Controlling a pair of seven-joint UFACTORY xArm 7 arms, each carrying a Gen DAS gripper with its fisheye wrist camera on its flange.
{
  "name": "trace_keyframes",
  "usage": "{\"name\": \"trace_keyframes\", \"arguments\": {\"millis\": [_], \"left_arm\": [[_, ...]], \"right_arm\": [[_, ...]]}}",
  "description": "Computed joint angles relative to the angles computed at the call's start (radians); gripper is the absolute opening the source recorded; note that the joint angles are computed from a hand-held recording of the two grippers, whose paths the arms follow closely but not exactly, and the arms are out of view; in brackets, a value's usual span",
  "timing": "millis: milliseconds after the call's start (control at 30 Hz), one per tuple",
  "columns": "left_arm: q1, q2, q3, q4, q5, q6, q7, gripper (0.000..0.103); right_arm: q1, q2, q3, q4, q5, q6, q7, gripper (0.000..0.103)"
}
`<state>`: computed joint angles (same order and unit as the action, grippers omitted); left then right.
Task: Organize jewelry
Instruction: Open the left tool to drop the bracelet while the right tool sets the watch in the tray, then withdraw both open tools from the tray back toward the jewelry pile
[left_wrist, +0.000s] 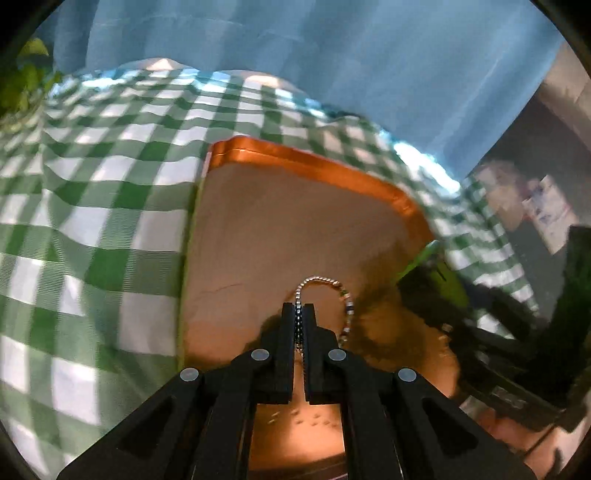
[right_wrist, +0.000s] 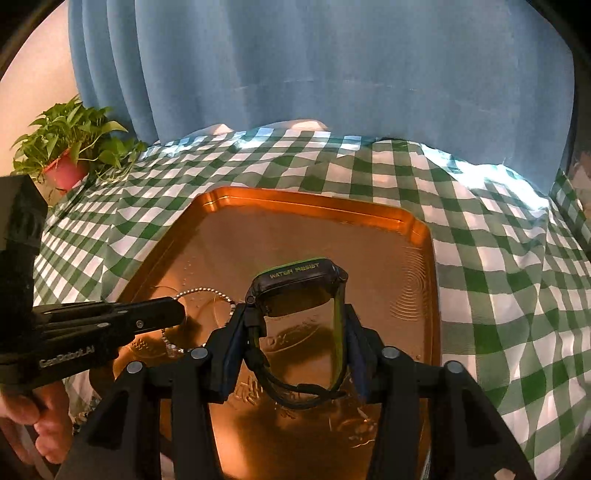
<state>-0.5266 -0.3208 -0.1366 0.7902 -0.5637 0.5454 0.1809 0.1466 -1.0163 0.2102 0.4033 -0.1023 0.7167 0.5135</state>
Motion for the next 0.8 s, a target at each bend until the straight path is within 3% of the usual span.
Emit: {"name": "trace_keyframes", "arguments": {"millis": [67,100,133,200,433,500,533,567,667,733,767,800], "left_arm": [[0.036,-0.025,-0.042,-0.002,0.102,0.004,-0.078,0.035],[0.033,-0.044,-0.044,-0.012,0.117,-0.01,-0.085,0.063],[0.022,-0.068,-0.04,-0.031,0.116,-0.039,-0.077,0.075],[0.021,-0.129,-0.045,-0.069,0.15,-0.088,-0.105,0.079],[-0.065,-0.333,0.051,-0.175,0.084,-0.056,-0.103,0.08],[-0.074,-0.398,0.055,-0.2,0.094,-0.015,-0.102,0.077],[-0.065,-0.428,0.041,-0.206,0.111,0.009,-0.118,0.075],[-0.061,-0.446,0.026,-0.207,0.123,0.024,-0.136,0.07],[-0.089,-0.552,0.01,-0.257,0.129,0.08,-0.161,0.059],[-0.112,-0.622,-0.006,-0.309,0.134,0.101,-0.173,0.042],[-0.123,-0.666,-0.024,-0.344,0.141,0.113,-0.184,0.029],[-0.139,-0.685,-0.027,-0.365,0.143,0.119,-0.187,0.025]], "right_arm": [[0.02,-0.012,-0.021,-0.003,0.012,0.001,-0.02,0.092],[0.024,-0.03,-0.022,-0.009,0.015,-0.003,-0.022,0.097],[0.023,-0.054,-0.015,-0.015,0.013,-0.008,-0.021,0.097],[0.021,-0.094,-0.004,-0.018,0.007,0.007,-0.022,0.098],[0.037,-0.298,-0.023,-0.045,0.043,0.107,-0.013,0.097],[0.03,-0.351,-0.005,-0.034,0.05,0.149,0.0,0.092],[0.03,-0.376,0.004,-0.027,0.055,0.174,0.007,0.082],[0.032,-0.389,0.008,-0.018,0.06,0.197,0.01,0.067],[0.06,-0.442,0.032,0.017,0.081,0.305,0.009,0.039],[0.085,-0.499,0.058,0.023,0.097,0.38,0.013,0.038],[0.106,-0.542,0.078,0.018,0.108,0.426,0.015,0.038],[0.123,-0.575,0.094,0.012,0.118,0.463,0.016,0.038]]}}
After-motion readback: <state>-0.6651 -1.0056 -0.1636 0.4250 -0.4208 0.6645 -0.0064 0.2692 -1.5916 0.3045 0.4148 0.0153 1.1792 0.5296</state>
